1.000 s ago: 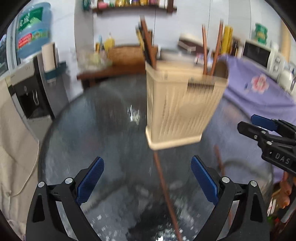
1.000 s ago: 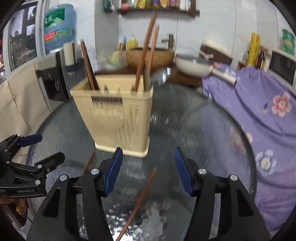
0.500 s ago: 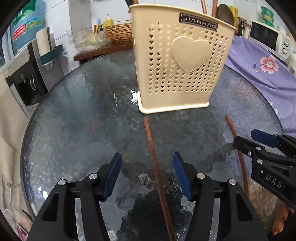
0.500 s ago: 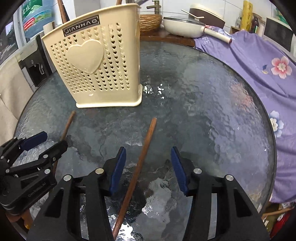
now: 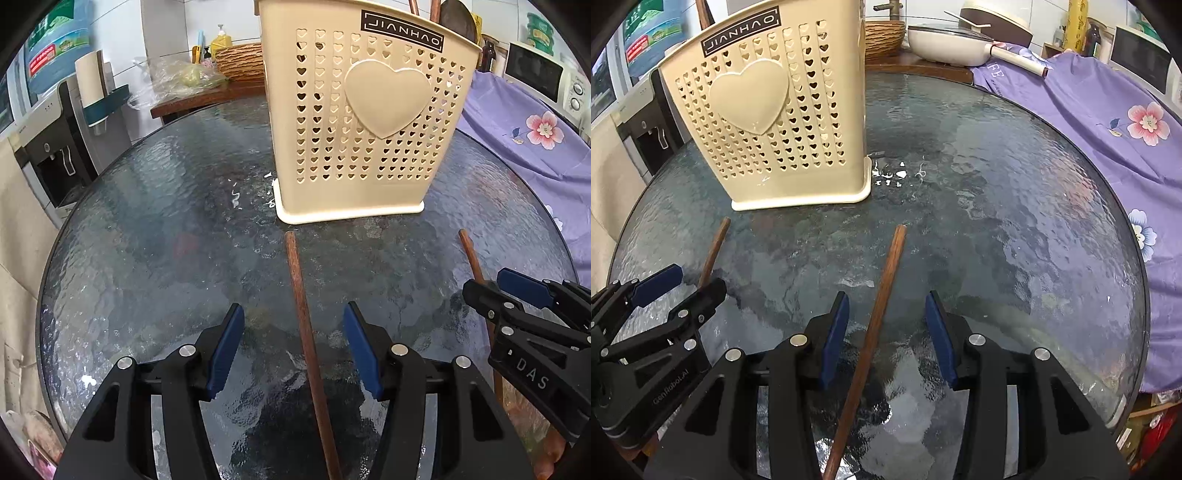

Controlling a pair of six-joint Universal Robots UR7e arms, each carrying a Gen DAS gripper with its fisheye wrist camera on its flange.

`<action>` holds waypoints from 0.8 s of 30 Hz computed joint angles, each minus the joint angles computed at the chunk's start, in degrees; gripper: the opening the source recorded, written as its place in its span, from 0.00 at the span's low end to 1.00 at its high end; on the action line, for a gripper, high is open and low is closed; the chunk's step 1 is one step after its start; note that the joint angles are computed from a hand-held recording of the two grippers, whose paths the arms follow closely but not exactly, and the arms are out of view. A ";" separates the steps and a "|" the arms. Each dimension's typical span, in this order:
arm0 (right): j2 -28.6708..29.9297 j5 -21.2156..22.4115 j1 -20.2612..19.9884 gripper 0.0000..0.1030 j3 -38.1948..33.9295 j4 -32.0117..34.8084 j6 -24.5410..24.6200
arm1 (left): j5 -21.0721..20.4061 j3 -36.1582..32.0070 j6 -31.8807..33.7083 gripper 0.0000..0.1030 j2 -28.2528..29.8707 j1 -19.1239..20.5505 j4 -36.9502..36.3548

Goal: Organize utensils
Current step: 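Move both tools down to the last wooden chopsticks on the table, then grasp a wooden chopstick with the right tool while the left tool grasps another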

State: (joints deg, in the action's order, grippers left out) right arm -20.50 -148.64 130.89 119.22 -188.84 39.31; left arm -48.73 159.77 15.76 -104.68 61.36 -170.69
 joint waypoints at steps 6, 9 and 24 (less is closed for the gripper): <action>-0.03 -0.49 -1.24 0.38 -1.47 0.84 0.00 | 0.38 -0.57 -0.77 0.51 2.26 -0.36 -1.26; 0.26 -0.97 -1.77 0.35 -2.34 0.73 -0.12 | 0.53 -1.48 -1.38 0.51 3.96 -0.33 -1.50; 1.51 -3.41 -3.08 0.09 -3.92 -1.67 -2.10 | 1.43 -0.91 -2.53 0.25 6.26 -1.89 -4.52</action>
State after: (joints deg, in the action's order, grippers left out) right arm -18.99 -152.05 127.80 115.30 -190.51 37.21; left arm -47.30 158.86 13.23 -98.42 59.46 -175.21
